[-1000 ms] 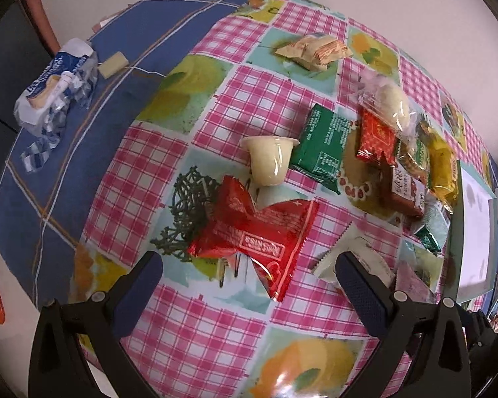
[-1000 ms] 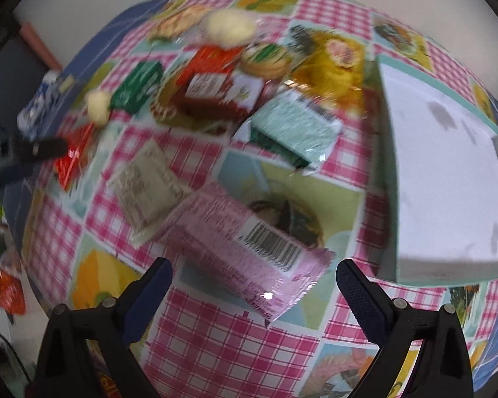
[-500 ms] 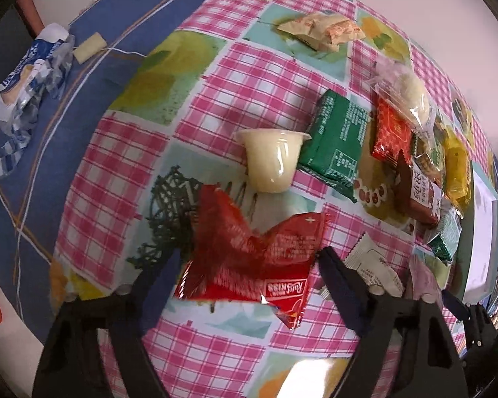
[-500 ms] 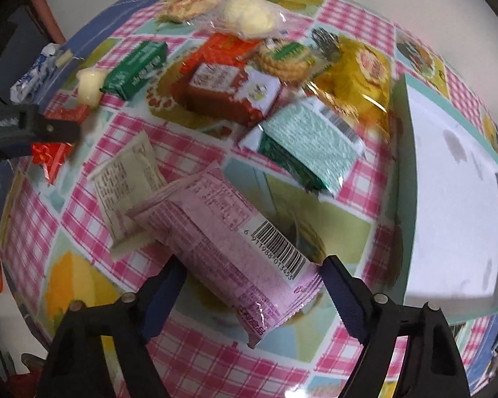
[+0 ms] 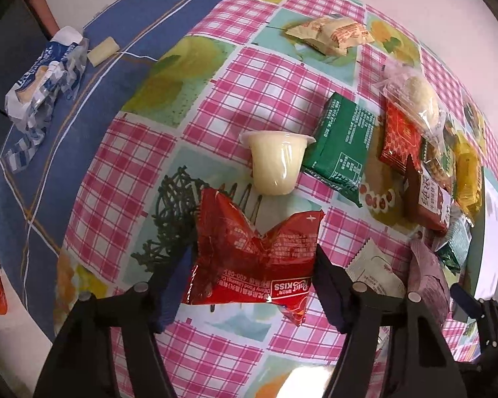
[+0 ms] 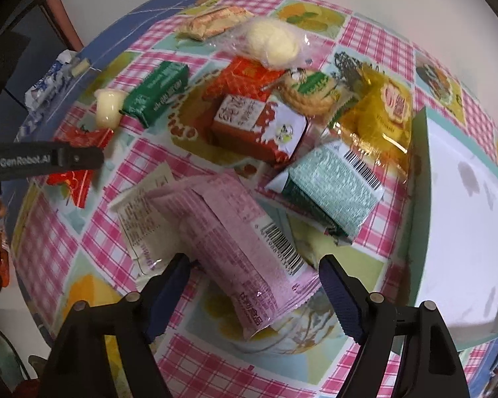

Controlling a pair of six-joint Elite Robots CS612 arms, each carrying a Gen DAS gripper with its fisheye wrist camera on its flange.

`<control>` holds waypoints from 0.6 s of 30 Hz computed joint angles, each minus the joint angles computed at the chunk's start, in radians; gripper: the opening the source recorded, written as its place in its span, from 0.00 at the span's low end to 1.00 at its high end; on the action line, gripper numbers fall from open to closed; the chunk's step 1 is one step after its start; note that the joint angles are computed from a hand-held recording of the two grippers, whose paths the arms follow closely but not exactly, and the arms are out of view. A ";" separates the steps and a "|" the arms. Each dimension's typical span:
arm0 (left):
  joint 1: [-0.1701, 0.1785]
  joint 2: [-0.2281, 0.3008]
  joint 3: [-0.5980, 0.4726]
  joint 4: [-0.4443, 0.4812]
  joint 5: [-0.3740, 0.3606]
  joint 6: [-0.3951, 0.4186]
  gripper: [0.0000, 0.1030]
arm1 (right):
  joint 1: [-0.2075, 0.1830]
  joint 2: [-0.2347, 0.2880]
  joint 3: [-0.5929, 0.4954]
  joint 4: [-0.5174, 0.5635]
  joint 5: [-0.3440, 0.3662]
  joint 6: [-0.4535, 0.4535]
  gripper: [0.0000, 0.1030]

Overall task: Organize snacks
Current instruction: 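Grasp the red Kiss bag with the left gripper while the right grasps the pink bread bag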

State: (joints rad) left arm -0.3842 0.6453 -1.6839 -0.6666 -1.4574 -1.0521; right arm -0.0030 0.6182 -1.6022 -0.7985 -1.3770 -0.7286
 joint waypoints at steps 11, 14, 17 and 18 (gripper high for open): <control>-0.040 -0.005 -0.004 0.021 0.057 -0.051 0.64 | 0.021 -0.033 0.078 -0.014 0.032 0.026 0.69; -0.050 -0.002 0.007 0.015 0.061 -0.056 0.63 | 0.019 -0.044 0.107 -0.010 0.051 0.045 0.61; -0.056 -0.002 0.014 0.023 0.062 -0.067 0.63 | 0.016 -0.047 0.121 -0.016 0.060 0.068 0.52; -0.058 -0.001 0.015 0.026 0.061 -0.073 0.63 | 0.013 -0.048 0.124 -0.019 0.063 0.075 0.51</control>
State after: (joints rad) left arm -0.4418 0.6438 -1.6689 -0.6409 -1.3969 -1.1254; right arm 0.0103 0.5698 -1.4779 -0.8171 -1.3139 -0.6540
